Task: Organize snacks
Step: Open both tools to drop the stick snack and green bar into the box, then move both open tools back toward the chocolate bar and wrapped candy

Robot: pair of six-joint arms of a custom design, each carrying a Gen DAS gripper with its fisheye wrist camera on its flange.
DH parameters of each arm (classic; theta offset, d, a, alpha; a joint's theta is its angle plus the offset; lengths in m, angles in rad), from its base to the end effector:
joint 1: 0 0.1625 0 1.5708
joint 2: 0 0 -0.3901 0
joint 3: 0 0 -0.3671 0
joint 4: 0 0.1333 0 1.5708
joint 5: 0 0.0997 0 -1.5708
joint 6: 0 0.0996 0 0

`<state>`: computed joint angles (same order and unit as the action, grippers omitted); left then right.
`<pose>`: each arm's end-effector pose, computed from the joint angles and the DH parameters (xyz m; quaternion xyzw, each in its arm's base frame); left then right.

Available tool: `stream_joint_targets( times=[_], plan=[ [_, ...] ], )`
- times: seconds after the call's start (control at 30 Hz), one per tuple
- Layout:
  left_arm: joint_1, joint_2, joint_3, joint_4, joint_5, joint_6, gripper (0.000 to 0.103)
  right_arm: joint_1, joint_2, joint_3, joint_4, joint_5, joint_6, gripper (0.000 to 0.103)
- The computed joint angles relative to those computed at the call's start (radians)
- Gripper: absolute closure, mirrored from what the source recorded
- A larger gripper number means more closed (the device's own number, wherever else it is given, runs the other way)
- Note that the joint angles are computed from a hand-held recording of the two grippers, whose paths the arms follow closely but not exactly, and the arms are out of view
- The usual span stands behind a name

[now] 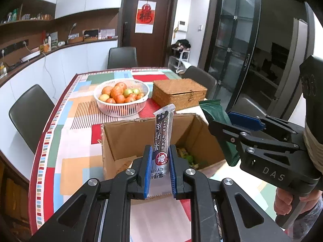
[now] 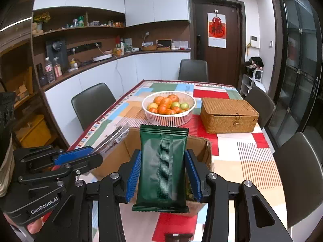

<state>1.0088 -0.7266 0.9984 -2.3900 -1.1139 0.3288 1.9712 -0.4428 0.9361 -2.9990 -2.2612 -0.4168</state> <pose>-0.2640 -0.7518 0.2987 0.3488 0.8726 -0.2869 0.1859 0.3749 -0.7065 0.1904 0.1938 -0.8315 0.4215 0.3056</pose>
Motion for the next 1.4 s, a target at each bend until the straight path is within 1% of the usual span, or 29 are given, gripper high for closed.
stream_joint_targets(
  times=[0.2, 0.27, 0.3, 0.33, 0.37, 0.4, 0.43, 0.5, 0.53, 0.57, 0.63, 0.73, 0.8, 0.87, 1.0, 1.13, 1.2, 1.4],
  plan=[
    [0.023, 0.093, -0.153, 0.106, 0.029, -0.022, 0.086, -0.02, 0.074, -0.154, 0.148, -0.021, 0.035, 0.058],
    [0.027, 0.132, -0.217, 0.161, 0.054, -0.018, 0.085, -0.025, 0.095, -0.192, 0.178, -0.02, 0.031, 0.058],
    [0.025, 0.144, -0.234, 0.165, 0.074, -0.016, 0.081, -0.028, 0.111, -0.222, 0.197, -0.021, 0.028, 0.058],
    [0.021, 0.147, -0.229, 0.144, 0.112, -0.018, 0.077, -0.03, 0.121, -0.236, 0.199, -0.021, 0.023, 0.053],
    [0.019, 0.138, -0.208, 0.117, 0.12, -0.018, 0.068, -0.032, 0.135, -0.258, 0.207, -0.029, 0.011, 0.044],
    [0.018, 0.116, -0.167, 0.076, 0.112, -0.017, 0.061, -0.031, 0.144, -0.27, 0.204, -0.049, 0.005, 0.042],
    [0.016, 0.103, -0.145, 0.058, 0.11, -0.018, 0.061, -0.029, 0.148, -0.268, 0.179, -0.065, -0.009, 0.042],
    [0.004, 0.065, -0.069, 0.001, 0.118, -0.009, 0.06, -0.025, 0.128, -0.213, 0.111, -0.082, -0.045, 0.042],
    [-0.007, 0.035, -0.006, -0.045, 0.124, -0.002, 0.059, -0.025, 0.107, -0.171, 0.086, -0.08, -0.053, 0.042],
    [-0.012, 0.021, 0.022, -0.062, 0.123, -0.001, 0.057, -0.024, 0.085, -0.128, 0.06, -0.079, -0.059, 0.042],
    [-0.023, -0.021, 0.099, -0.091, 0.097, -0.015, 0.055, -0.022, 0.049, -0.058, 0.018, -0.075, -0.071, 0.042],
    [-0.04, -0.06, 0.176, -0.112, 0.08, -0.045, 0.054, -0.021, -0.023, 0.074, -0.046, -0.059, -0.074, 0.042],
    [-0.052, -0.076, 0.216, -0.121, 0.083, -0.059, 0.053, -0.021, -0.076, 0.169, -0.088, -0.048, -0.069, 0.042],
    [-0.065, -0.093, 0.263, -0.132, 0.086, -0.071, 0.052, -0.02, -0.113, 0.232, -0.118, -0.048, -0.074, 0.042],
    [-0.088, -0.117, 0.335, -0.133, 0.084, -0.102, 0.048, -0.019, -0.17, 0.342, -0.178, -0.06, -0.095, 0.042],
    [-0.106, -0.125, 0.388, -0.113, 0.08, -0.151, 0.046, -0.03, -0.229, 0.454, -0.218, -0.067, -0.088, 0.042],
    [-0.111, -0.123, 0.404, -0.098, 0.074, -0.171, 0.044, -0.04, -0.256, 0.508, -0.232, -0.072, -0.086, 0.042],
    [-0.116, -0.088, 0.427, -0.036, 0.085, -0.254, 0.043, -0.073, -0.312, 0.624, -0.244, -0.091, -0.074, 0.042]
  ],
)
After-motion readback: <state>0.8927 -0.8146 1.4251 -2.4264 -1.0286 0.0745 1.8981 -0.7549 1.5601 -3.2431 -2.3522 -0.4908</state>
